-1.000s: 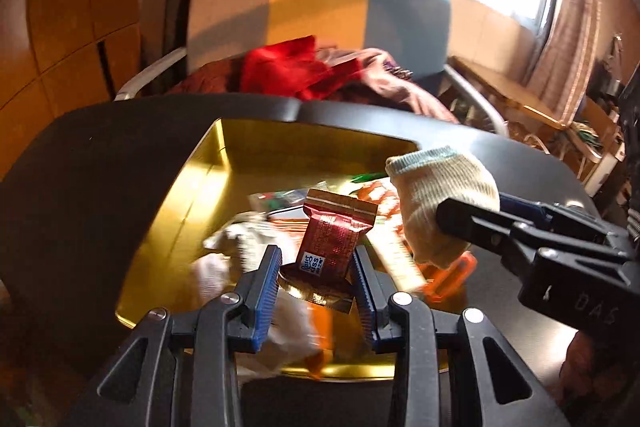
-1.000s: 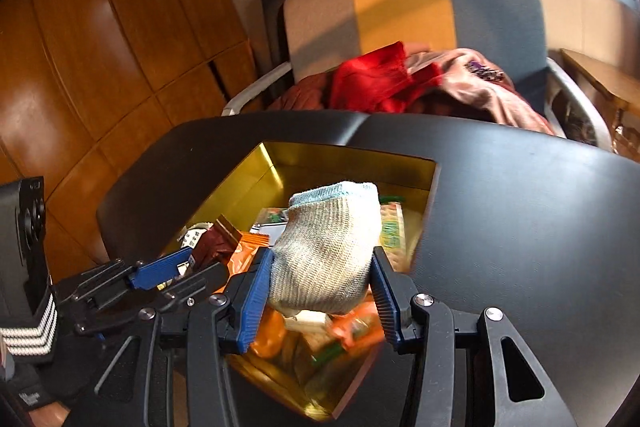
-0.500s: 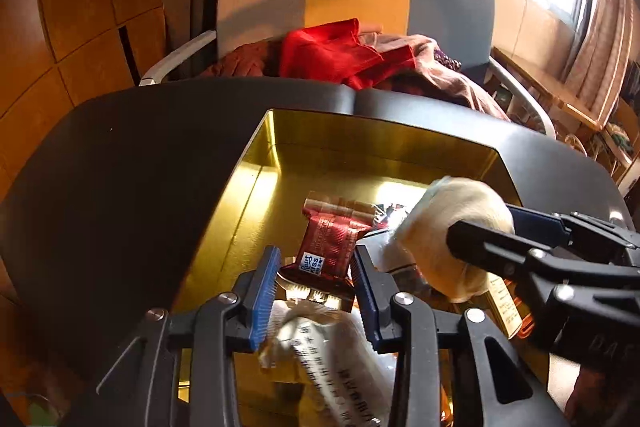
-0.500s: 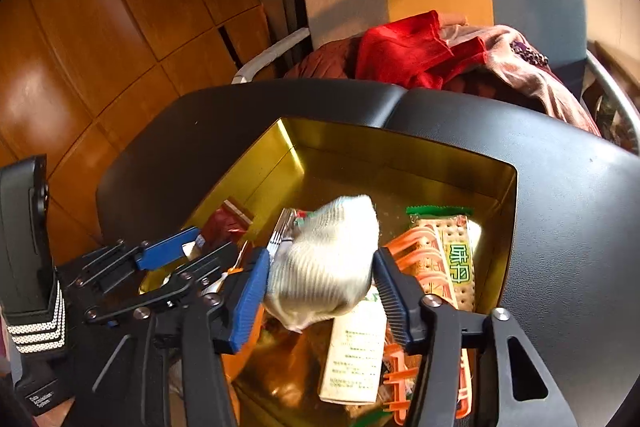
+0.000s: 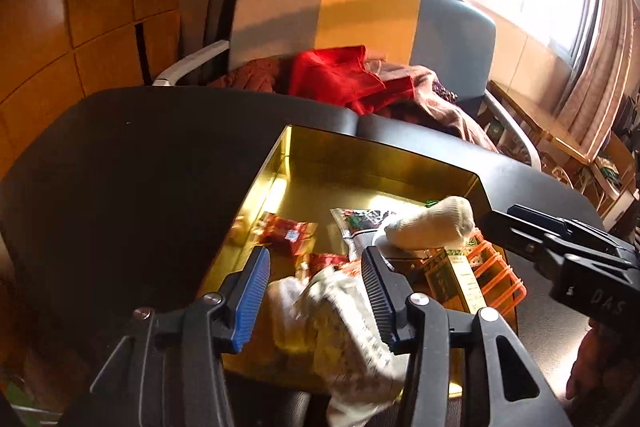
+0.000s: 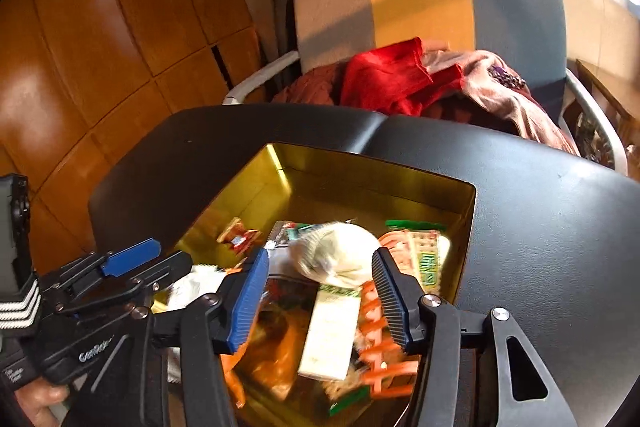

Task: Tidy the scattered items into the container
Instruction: 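Carry the candy and sock over the gold tray and open both tools, then withdraw both open tools from above the gold tray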

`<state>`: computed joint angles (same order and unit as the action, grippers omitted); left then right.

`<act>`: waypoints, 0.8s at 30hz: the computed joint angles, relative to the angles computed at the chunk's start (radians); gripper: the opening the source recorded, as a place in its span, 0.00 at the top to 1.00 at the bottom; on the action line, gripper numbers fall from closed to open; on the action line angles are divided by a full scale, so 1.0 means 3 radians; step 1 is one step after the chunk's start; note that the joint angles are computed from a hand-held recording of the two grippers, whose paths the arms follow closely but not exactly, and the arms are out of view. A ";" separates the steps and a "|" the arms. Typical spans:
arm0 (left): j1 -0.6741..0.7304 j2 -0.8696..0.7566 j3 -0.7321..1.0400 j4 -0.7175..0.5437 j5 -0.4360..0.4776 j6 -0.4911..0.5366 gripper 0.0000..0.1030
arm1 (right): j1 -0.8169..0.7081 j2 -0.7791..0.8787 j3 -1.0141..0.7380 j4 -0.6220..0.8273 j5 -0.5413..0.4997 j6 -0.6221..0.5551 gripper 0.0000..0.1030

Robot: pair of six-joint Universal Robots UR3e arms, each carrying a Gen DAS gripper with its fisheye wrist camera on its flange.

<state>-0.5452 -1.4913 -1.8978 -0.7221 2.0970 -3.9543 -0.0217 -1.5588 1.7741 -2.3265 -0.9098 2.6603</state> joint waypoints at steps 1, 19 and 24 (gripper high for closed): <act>-0.0036 0.0060 -0.0053 0.0005 0.0007 -0.0047 0.53 | -0.0014 -0.0062 0.0038 0.0046 0.0030 -0.0054 0.52; -0.0381 -0.0470 0.0302 -0.0126 0.0153 -0.0157 0.54 | -0.0113 -0.0593 0.0536 0.0104 -0.0065 -0.0168 0.52; -0.0446 -0.0459 0.0482 -0.0510 0.0374 -0.0392 0.51 | -0.0018 -0.0726 0.0663 -0.0159 -0.0373 0.0051 0.52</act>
